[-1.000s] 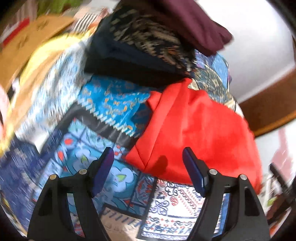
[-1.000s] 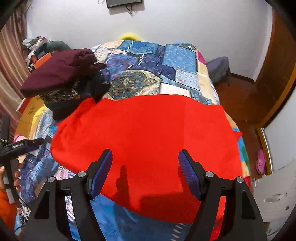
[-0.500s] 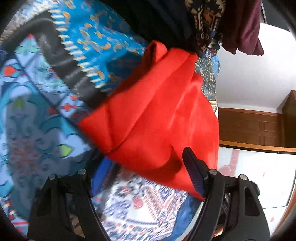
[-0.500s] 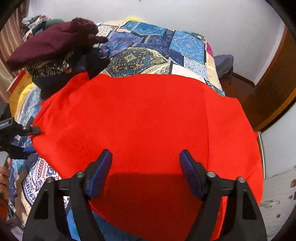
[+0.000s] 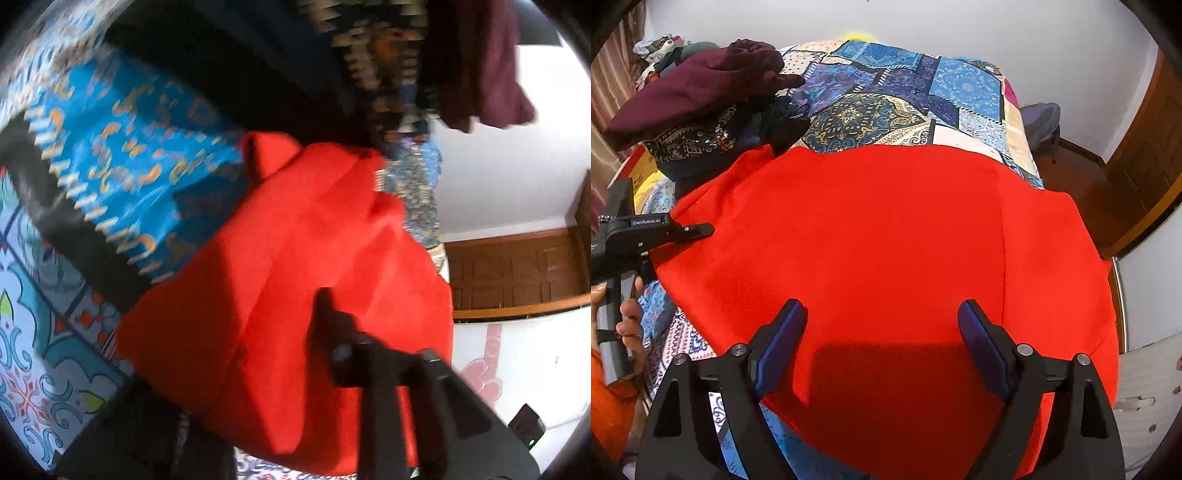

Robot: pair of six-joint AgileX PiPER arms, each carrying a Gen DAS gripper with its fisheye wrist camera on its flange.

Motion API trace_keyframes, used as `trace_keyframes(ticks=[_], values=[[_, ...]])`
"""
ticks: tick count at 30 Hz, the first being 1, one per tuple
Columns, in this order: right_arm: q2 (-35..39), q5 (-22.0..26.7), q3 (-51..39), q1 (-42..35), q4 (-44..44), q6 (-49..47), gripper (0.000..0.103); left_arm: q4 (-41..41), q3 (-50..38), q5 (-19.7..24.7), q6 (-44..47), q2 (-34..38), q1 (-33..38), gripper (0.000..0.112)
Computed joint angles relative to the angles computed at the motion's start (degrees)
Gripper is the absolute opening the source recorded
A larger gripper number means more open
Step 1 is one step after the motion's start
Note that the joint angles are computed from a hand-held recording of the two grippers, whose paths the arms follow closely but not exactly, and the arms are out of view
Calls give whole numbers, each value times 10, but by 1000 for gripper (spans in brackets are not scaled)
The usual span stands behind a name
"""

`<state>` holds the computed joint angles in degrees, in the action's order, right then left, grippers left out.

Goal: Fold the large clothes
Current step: 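Grasp the folded red jacket edge with the left gripper and lift it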

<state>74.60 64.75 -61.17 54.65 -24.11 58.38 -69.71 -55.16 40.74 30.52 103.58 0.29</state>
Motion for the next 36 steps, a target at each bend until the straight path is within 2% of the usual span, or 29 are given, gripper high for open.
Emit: trace_keyframes(ticks=[3, 8, 10, 14, 19, 22, 23, 25, 29, 33, 36], values=[[-2, 5, -16, -15, 20, -28, 83, 61, -6, -55, -31, -55, -42, 15], [11, 30, -60, -6, 2, -30, 83, 155, -13, -111, -87, -170, -93, 11], [21, 20, -72, -10, 18, -43, 83, 172, -25, -118, -98, -216, -103, 7], [57, -8, -87, 6, 46, -45, 83, 202, -56, -111, -123, -261, -118, 4], [99, -61, -92, 31, 65, -46, 84, 390, -85, -146, -275, -276, -190, 4], [107, -80, -96, 26, 101, -99, 84, 438, -92, -146, -311, -275, -207, 4], [103, -85, -94, 19, 116, -115, 83, 439, -84, -125, -308, -294, -192, 4], [80, -98, -78, 3, 138, -128, 83, 420, -77, -104, -283, -310, -178, 4], [-11, -114, -22, -44, 154, -112, 83, 479, -116, -105, -339, -287, -238, 4], [-119, -49, 13, -73, 89, -58, 83, 530, -195, -95, -392, -233, -314, 4], [-212, 29, 34, -97, 44, -30, 84, 559, -271, -83, -418, -175, -386, 4]])
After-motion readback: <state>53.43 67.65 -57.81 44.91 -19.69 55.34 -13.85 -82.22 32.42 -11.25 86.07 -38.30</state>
